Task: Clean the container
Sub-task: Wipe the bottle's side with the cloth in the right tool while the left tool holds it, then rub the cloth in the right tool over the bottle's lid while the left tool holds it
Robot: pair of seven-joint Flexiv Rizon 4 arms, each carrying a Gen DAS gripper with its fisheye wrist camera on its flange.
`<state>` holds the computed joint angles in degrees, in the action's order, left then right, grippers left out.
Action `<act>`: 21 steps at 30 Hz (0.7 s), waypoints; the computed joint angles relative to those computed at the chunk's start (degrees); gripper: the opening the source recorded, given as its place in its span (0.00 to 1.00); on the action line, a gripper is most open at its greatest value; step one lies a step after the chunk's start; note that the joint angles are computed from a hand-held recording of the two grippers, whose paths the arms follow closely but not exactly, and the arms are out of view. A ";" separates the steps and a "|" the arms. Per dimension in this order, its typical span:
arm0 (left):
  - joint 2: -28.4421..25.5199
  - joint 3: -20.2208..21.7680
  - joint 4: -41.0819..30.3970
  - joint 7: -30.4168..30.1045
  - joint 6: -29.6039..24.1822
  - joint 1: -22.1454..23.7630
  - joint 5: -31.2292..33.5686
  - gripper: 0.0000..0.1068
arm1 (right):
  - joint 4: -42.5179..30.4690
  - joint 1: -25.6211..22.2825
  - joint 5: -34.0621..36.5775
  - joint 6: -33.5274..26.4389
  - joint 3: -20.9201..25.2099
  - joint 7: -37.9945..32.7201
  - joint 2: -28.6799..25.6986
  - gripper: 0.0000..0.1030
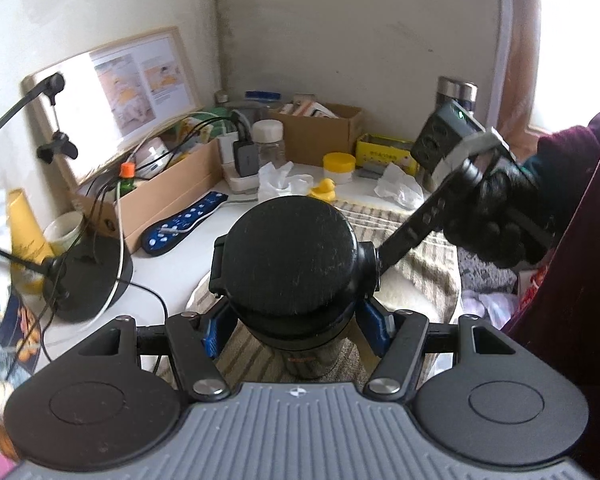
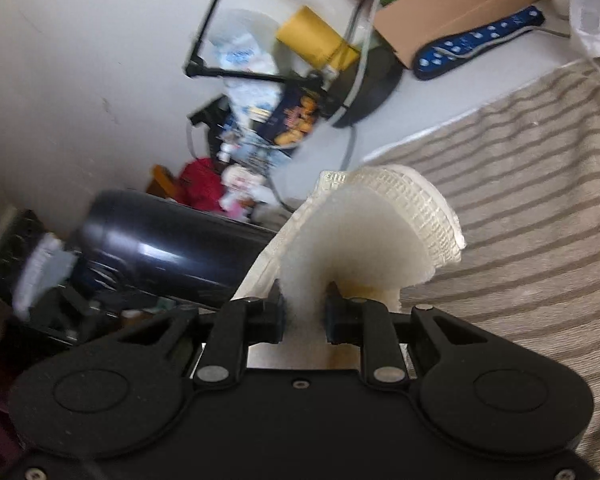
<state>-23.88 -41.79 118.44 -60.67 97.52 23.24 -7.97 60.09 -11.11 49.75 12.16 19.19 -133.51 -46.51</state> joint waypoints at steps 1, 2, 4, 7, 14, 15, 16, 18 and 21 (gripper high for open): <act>-0.10 0.27 -0.47 0.46 -0.52 -0.29 0.24 0.60 | -0.29 -0.59 0.82 -0.72 0.43 0.33 -0.13 0.18; -0.18 0.37 -0.81 1.03 -0.96 -0.47 0.31 0.60 | -0.60 -1.17 1.70 -1.48 0.82 0.67 -0.28 0.18; -0.24 0.74 -1.55 2.59 -2.08 -1.01 0.15 0.60 | -0.89 -2.24 3.25 -3.01 1.49 0.58 -0.21 0.18; -0.16 1.36 -2.25 5.33 -3.32 -2.02 -1.07 0.60 | -1.71 -3.73 5.60 -5.96 2.31 0.12 -0.06 0.18; 0.88 2.51 -3.02 12.31 -6.88 -3.52 -4.22 0.60 | -5.78 -5.97 10.32 -14.38 3.59 -1.54 -0.54 0.18; 1.15 2.84 -3.25 13.53 -7.83 -3.81 -4.51 0.60 | -6.28 -5.94 10.68 -15.08 3.61 -1.93 -0.47 0.18; 1.35 3.05 -3.55 14.99 -8.89 -4.02 -4.71 0.60 | -6.87 -6.04 11.08 -15.82 3.62 -2.23 -0.51 0.18; 1.54 3.76 -4.35 17.72 -10.75 -4.75 -5.03 0.60 | -8.16 -5.99 11.88 -16.81 3.60 -2.48 -0.92 0.18; 1.24 6.23 -6.29 20.62 -12.93 -7.15 -5.35 0.60 | -9.08 -5.80 12.12 -16.48 2.86 -2.00 -1.69 0.18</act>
